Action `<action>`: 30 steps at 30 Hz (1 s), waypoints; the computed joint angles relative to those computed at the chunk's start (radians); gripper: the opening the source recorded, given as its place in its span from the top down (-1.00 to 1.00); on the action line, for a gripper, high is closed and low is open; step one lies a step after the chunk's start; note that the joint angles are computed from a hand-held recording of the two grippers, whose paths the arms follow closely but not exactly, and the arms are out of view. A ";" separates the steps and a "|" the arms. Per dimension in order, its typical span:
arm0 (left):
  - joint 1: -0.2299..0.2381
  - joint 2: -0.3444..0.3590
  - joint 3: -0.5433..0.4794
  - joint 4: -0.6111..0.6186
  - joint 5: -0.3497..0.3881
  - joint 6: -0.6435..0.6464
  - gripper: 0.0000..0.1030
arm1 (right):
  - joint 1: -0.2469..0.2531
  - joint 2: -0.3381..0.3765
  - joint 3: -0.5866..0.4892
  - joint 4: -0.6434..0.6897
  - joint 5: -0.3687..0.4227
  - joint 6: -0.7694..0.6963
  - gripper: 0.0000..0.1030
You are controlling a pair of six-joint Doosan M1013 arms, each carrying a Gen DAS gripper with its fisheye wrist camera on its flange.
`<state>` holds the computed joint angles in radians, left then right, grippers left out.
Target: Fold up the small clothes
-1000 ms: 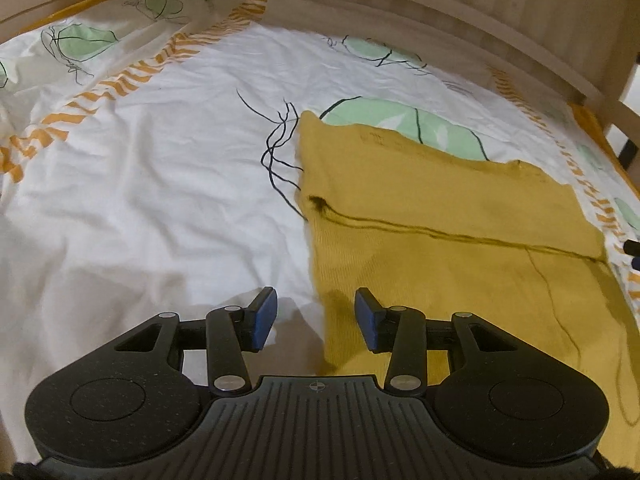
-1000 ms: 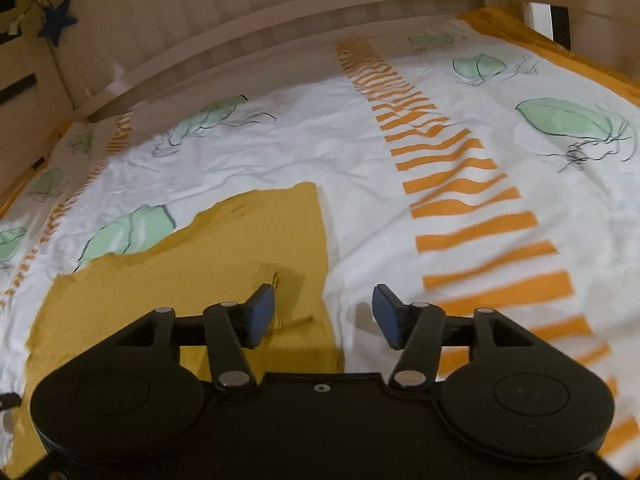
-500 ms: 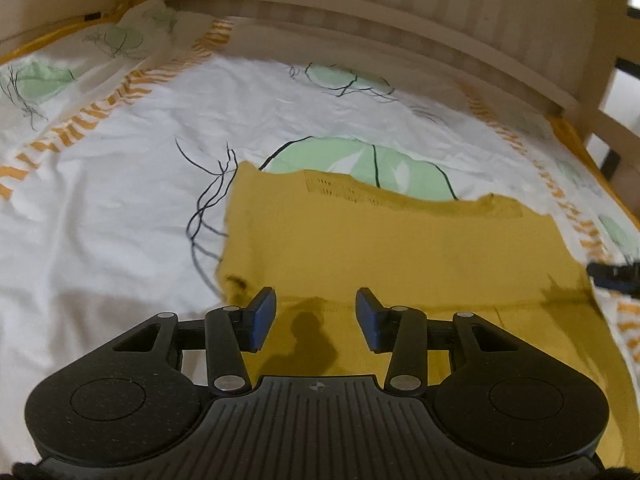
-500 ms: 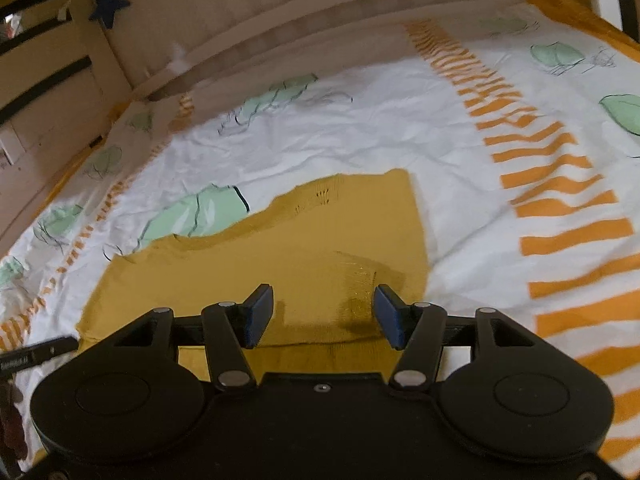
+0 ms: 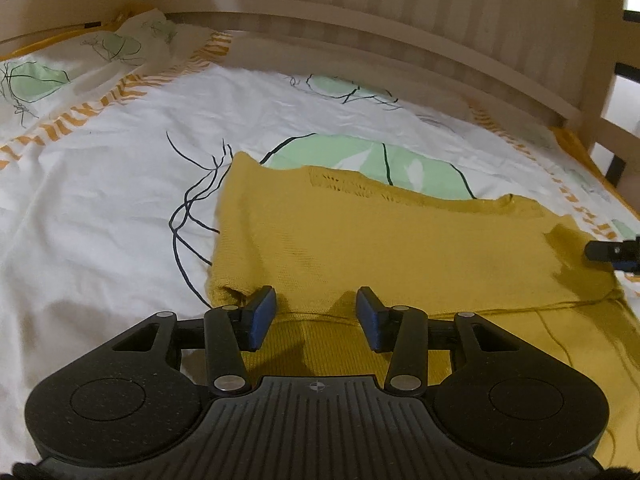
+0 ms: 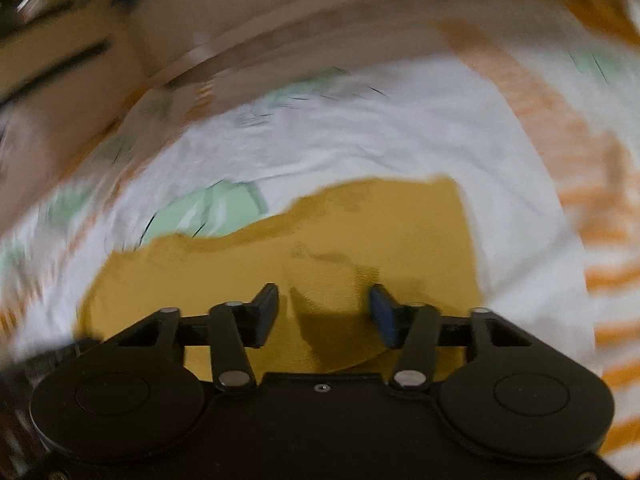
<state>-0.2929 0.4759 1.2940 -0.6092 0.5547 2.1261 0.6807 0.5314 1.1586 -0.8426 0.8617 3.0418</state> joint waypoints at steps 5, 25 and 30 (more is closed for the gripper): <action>-0.001 0.000 0.002 0.002 -0.007 0.004 0.15 | 0.031 0.046 -0.084 0.100 -0.039 -0.421 -0.03; 0.000 0.001 0.003 -0.018 -0.007 0.011 0.15 | 0.056 0.184 -0.316 0.120 0.188 -0.593 -0.03; 0.001 0.002 0.003 -0.028 -0.007 0.013 0.15 | 0.052 0.174 -0.307 0.124 0.200 -0.587 0.83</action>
<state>-0.2922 0.4775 1.2965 -0.6367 0.5474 2.1391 0.7323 0.7057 0.8517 -0.7182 1.0617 2.4551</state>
